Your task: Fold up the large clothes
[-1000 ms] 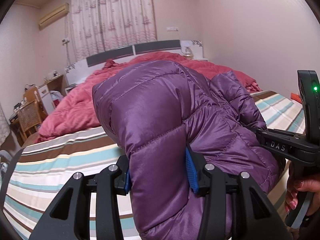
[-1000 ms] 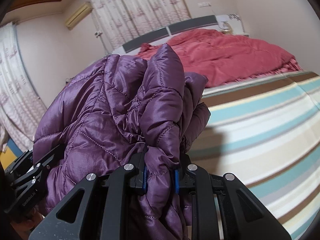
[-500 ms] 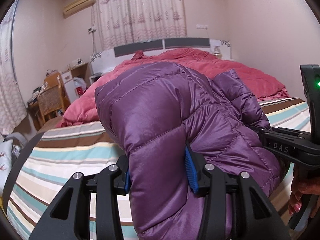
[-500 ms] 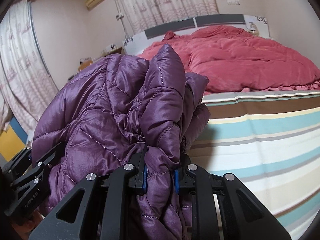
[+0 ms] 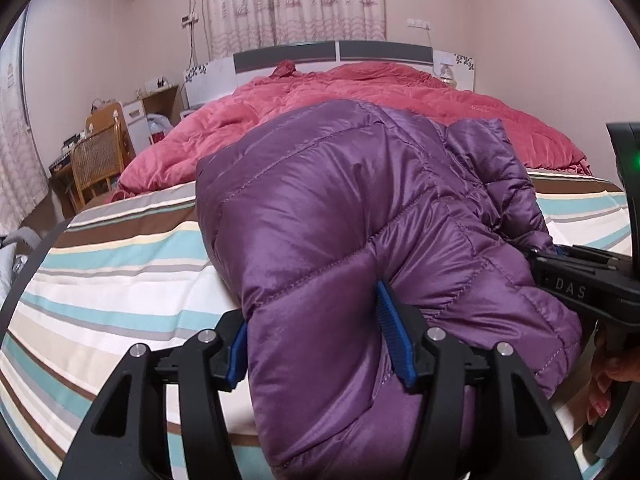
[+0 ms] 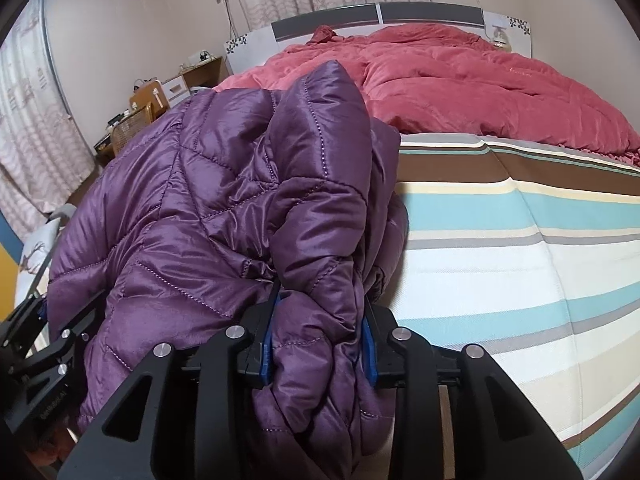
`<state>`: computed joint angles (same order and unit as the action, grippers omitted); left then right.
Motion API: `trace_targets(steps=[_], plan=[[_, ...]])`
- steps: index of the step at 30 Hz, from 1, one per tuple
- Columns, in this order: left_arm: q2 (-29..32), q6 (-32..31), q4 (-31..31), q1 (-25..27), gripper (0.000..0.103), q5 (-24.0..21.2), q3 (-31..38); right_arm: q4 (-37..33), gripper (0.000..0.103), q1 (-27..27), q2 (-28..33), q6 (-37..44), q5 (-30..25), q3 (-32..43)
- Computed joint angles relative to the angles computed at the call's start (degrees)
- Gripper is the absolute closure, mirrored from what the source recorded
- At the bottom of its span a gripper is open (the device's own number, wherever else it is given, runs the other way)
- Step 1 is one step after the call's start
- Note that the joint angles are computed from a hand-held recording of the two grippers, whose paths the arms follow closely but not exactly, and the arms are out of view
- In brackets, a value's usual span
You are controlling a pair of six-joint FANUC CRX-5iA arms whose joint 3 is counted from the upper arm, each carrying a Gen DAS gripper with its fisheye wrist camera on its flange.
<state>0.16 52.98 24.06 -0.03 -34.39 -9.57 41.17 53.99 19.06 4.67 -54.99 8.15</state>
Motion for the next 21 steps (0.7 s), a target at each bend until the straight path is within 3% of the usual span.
trace_targets(steps=[3, 6, 9, 11, 13, 16, 18, 21], plan=[[-0.85, 6.46, -3.99, 0.16, 0.04, -3.48, 2.33, -0.89, 0.064, -0.27, -1.97, -2.22, 1.0, -1.0], [-4.11, 9.19, -4.58, 0.19, 0.038, -1.45, 0.47, -0.41, 0.064, 0.47, -4.1, -4.54, 1.19, -3.13], [-6.79, 4.74, 1.38, 0.2, 0.029, 1.87, -3.03, -2.38, 0.064, 1.83, -4.24, -3.57, -0.95, -2.57], [-7.15, 2.29, 1.84, -1.0, 0.025, 2.33, -3.17, -3.54, 0.064, 2.82, -3.51, -2.05, -2.81, -1.5], [-6.21, 4.26, -5.16, -2.92, 0.025, 1.32, -0.75, -2.94, 0.064, 4.0, -2.45, -1.0, -5.62, -0.5], [-3.39, 9.95, -15.33, -4.84, 0.024, -2.94, 3.39, -2.86, 0.064, 4.0, -2.81, -2.64, -4.92, -1.88], [-3.04, 11.22, -17.79, -5.32, 0.024, -2.59, 3.38, -2.87, 0.051, 3.44, -2.93, -3.48, -3.93, -3.15], [-2.29, 13.06, -21.86, -6.36, 0.024, -2.13, 3.81, -2.21, 0.048, 3.19, -3.45, -4.99, -1.95, -4.86]])
